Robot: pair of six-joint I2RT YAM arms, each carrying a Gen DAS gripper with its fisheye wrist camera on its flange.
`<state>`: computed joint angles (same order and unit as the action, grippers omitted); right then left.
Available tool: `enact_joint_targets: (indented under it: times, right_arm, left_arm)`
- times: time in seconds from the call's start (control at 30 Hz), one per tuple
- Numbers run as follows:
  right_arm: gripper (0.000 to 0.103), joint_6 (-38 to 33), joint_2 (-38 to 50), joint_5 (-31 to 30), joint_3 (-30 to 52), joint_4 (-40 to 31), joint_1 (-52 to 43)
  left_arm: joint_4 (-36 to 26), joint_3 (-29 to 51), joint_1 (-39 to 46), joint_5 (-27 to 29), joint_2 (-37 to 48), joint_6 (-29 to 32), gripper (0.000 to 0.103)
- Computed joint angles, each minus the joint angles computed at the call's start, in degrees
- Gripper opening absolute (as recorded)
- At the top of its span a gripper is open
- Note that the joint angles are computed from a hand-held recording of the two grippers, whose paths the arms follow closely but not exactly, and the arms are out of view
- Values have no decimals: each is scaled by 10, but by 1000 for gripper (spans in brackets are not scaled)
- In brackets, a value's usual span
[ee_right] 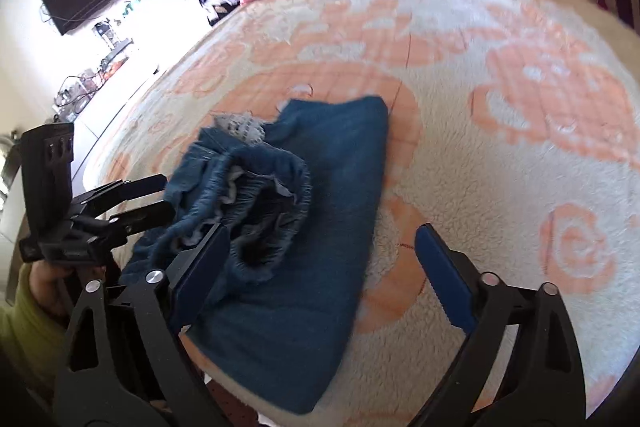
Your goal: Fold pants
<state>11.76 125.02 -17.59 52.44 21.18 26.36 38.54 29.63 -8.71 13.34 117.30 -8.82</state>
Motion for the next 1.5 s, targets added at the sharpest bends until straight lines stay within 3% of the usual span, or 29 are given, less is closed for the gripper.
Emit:
enact_joint_targets:
  times: [0.07,0.33,0.4,0.43,0.5,0.53,0.6,0.8,1.0,1.3,1.5]
  right_arm:
    - [71,-1,23,-17,24,-22,-2]
    - [68,-3,73,-79,65,-22,-20]
    - [62,-17,82,-85,80,-32,-18]
    - [56,-23,86,-83,85,-34,-16]
    - [32,-30,96,-110,94,-29,-16]
    - [15,-26,98,-120,93,-21,-15]
    - [10,-32,82,-97,70,4,-1]
    - [9,-64,17,-26,46,19,33]
    - [9,-69,18,-11,112,-4,27]
    - [9,-48,108,-3,250,-68,15]
    - [20,-52,162,58,304,-141,17]
  left_arm:
    - [1,9,-1,0,14,-5,86]
    - [35,36,-5,13,73,-29,86]
    - [41,41,-10,18,80,-36,77]
    - [47,41,-13,26,82,-39,67]
    - [53,40,-22,18,82,-44,62]
    - [57,39,-24,20,81,-45,56]
    - [70,27,-23,24,70,-53,47]
    - [46,21,-39,-18,6,-14,42]
    - [-15,85,-14,-28,-17,16,42]
    - [-89,212,7,-29,62,42,43]
    - [-109,253,15,-33,129,34,59]
